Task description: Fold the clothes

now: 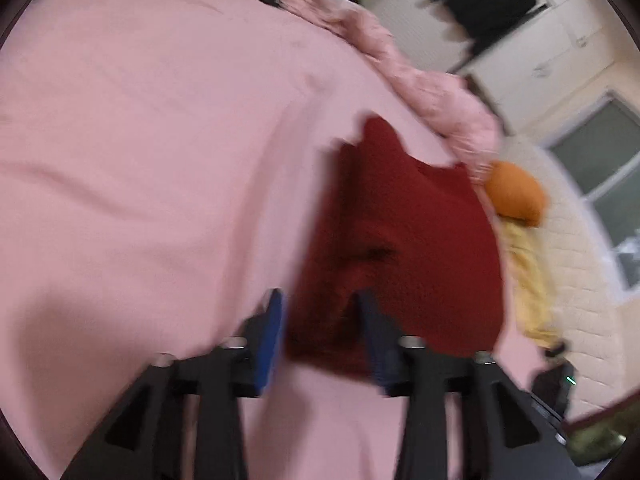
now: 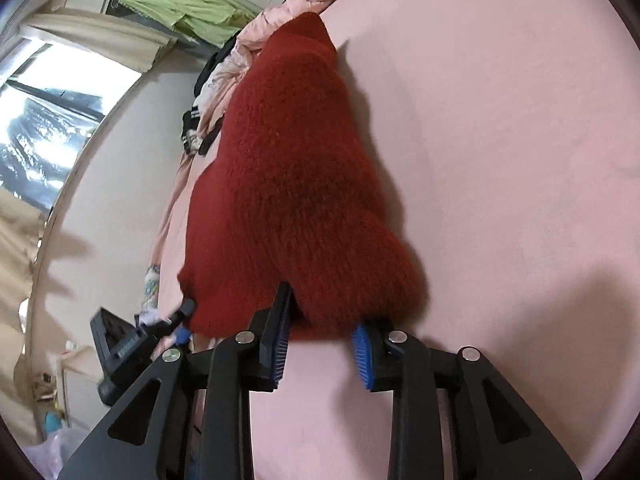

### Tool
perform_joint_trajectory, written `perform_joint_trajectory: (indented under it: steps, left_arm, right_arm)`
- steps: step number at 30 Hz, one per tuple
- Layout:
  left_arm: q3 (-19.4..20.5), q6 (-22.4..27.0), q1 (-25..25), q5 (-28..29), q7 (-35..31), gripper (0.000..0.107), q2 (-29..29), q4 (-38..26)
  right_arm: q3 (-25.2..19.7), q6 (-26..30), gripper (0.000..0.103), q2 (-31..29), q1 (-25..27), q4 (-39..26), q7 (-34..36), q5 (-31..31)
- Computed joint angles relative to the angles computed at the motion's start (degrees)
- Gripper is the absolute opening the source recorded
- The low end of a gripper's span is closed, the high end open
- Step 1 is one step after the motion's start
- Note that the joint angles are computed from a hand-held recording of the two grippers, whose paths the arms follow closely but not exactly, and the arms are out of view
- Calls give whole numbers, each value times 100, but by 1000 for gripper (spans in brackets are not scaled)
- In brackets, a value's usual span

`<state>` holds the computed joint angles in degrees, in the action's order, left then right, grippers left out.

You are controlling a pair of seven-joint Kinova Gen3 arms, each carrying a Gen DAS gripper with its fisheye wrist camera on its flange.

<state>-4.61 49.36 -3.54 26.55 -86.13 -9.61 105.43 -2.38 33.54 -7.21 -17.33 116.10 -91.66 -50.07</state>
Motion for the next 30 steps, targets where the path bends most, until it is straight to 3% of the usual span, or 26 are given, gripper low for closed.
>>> perform_joint_trajectory:
  steps: [3, 6, 9, 12, 15, 18, 20, 23, 25, 30]
  left_arm:
    - [-25, 102, 26, -696, 425, 53, -130, -423]
    - [-17, -123, 770, -1058, 412, 53, 83, -988]
    - [-55, -269, 1476, -1036, -30, 59, 500, -1606]
    - [243, -493, 2085, -1333, -218, 61, 1024, -2064]
    - [132, 11, 2856, -2017, 15, 61, 1797, -2630]
    - [-33, 228, 3331, -2709, 419, 62, 2315, -2709]
    - [185, 212, 3277, -3086, 692, 62, 2248, -2648]
    - [479, 756, 3114, -3326, 950, 62, 2385, -3208]
    - [387, 1074, 3162, -3278, 962, 59, 2508, -3677]
    - [55, 1014, 3563, -3654, 1369, 60, 3052, -4771]
  right_arm:
    - [-103, 479, 40, -128, 282, -40, -294, 481]
    - [-82, 550, 40, -327, 265, -13, -421, 761]
    - [263, 265, 40, -368, -333, 44, -773, 1204]
    - [421, -53, 40, -483, -702, 196, -1279, 1528]
    - [-121, 44, 40, -646, -168, 117, -1919, 2205]
    - [-614, 490, 40, -822, 545, -101, -2286, 2904]
    - [-710, 955, 40, -817, 836, -347, -2313, 3370]
    - [-1124, 1583, 40, -779, 1512, -682, -2109, 4043]
    - [-971, 1688, 40, -738, 1508, -701, -2121, 4178]
    - [87, 1150, 41, -771, 878, -281, -2346, 3520]
